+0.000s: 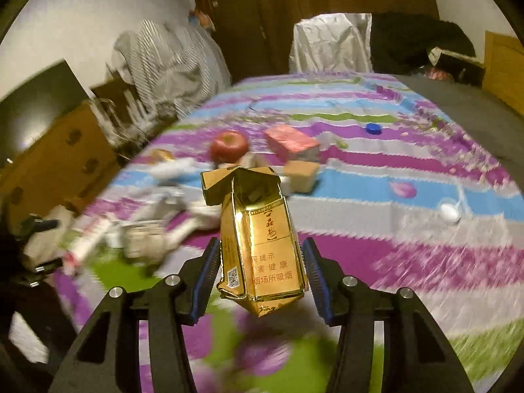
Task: Collect trash
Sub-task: 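Grasp the gold cigarette box with the right tool while the left tool grasps the white medicine box, then carry the gold box and white medicine box with both tools over the bucket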
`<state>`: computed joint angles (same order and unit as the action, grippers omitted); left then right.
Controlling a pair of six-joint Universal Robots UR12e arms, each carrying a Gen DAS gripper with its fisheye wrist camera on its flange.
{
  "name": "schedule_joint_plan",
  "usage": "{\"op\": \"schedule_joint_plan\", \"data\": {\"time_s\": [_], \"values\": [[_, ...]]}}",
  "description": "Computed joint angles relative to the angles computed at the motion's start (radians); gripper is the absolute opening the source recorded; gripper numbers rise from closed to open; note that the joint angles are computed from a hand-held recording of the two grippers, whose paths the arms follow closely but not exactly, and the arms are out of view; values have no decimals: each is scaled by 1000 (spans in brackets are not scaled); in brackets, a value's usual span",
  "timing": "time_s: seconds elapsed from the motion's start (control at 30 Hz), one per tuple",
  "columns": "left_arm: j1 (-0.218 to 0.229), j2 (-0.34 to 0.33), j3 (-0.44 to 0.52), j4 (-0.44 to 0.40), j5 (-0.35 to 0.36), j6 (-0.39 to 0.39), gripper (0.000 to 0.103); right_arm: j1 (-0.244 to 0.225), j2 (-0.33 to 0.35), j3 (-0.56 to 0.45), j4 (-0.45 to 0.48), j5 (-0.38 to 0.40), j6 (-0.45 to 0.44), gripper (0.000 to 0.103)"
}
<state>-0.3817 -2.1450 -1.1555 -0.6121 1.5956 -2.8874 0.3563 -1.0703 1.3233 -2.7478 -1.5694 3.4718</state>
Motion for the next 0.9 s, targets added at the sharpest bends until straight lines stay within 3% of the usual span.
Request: {"op": "schedule_joint_plan", "data": {"time_s": [0.1, 0.2, 0.27, 0.3, 0.37, 0.5, 0.73, 0.9], "values": [[-12, -31, 44, -52, 17, -38, 89, 14, -13, 33, -44, 64, 60, 53], [-18, -63, 82, -134, 44, -91, 89, 35, -5, 31, -38, 78, 80, 53], [-3, -77, 108, -194, 0, -182, 88, 46, 3, 29, -40, 98, 103, 53], [8, -84, 119, -223, -39, -260, 73, 49, 7, 27, -42, 108, 113, 53], [19, -92, 126, -256, -85, -346, 53, 60, 14, 25, -40, 119, 137, 53], [-5, -79, 93, -194, 15, -352, 47, 82, 25, 10, -14, 93, 144, 53], [-67, -52, 60, -152, 327, -431, 47, 120, 42, -36, 68, -17, 146, 53], [-84, -17, 15, -109, 449, -460, 47, 141, 48, -53, 103, -63, 148, 53]]}}
